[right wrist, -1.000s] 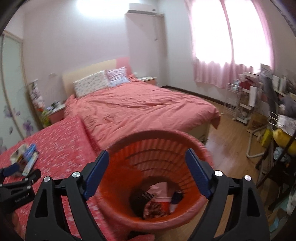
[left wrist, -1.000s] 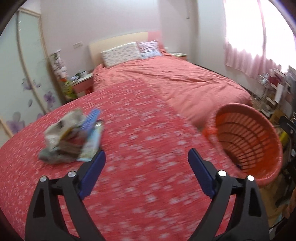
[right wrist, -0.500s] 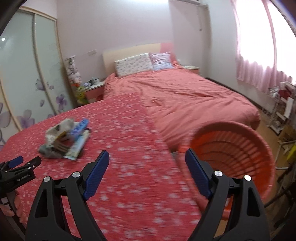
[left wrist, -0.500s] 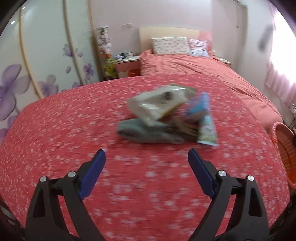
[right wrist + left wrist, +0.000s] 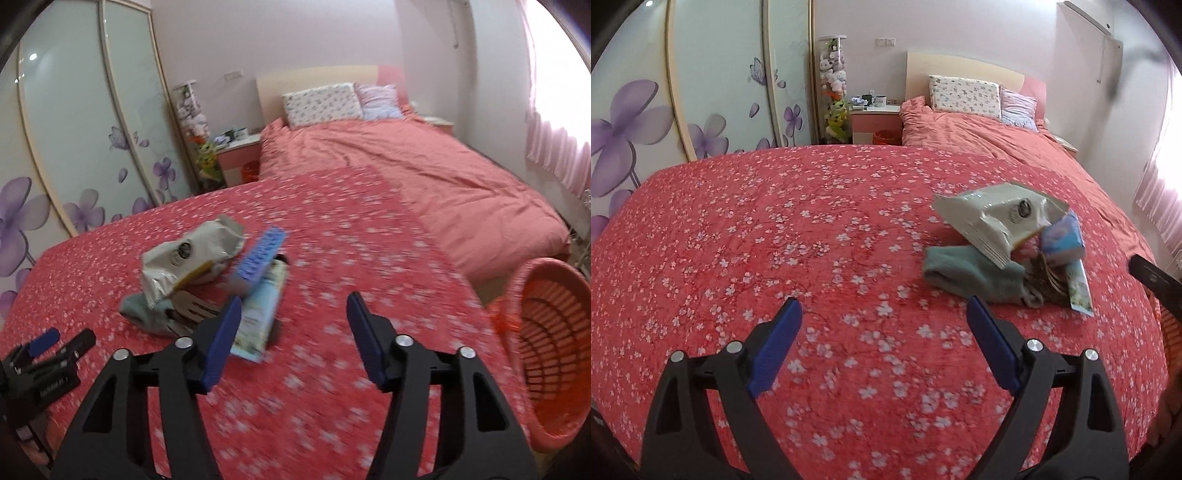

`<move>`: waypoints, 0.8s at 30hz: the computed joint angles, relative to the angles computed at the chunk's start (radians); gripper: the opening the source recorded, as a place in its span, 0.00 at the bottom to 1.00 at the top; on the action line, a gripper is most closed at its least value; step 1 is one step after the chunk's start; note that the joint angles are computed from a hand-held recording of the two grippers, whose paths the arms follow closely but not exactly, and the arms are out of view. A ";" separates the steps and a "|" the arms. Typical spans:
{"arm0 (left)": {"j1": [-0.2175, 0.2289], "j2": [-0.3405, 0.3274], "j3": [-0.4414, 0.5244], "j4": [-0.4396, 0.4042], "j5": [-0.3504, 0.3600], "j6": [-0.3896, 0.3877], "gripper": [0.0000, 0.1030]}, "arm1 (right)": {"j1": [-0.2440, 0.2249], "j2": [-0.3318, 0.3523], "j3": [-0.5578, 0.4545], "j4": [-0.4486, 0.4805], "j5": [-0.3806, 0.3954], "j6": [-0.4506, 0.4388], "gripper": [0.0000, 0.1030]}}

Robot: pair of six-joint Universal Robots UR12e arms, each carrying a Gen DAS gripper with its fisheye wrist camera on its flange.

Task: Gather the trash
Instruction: 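Grasp the blue tissue pack with the right gripper while the left gripper approaches the white wipes packet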

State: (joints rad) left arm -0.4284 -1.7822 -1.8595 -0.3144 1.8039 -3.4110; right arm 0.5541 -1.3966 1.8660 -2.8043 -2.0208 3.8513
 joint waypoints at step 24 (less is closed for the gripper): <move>0.027 -0.067 0.090 -0.037 -0.103 0.034 0.86 | -0.037 0.075 -0.067 -0.013 0.132 0.046 0.15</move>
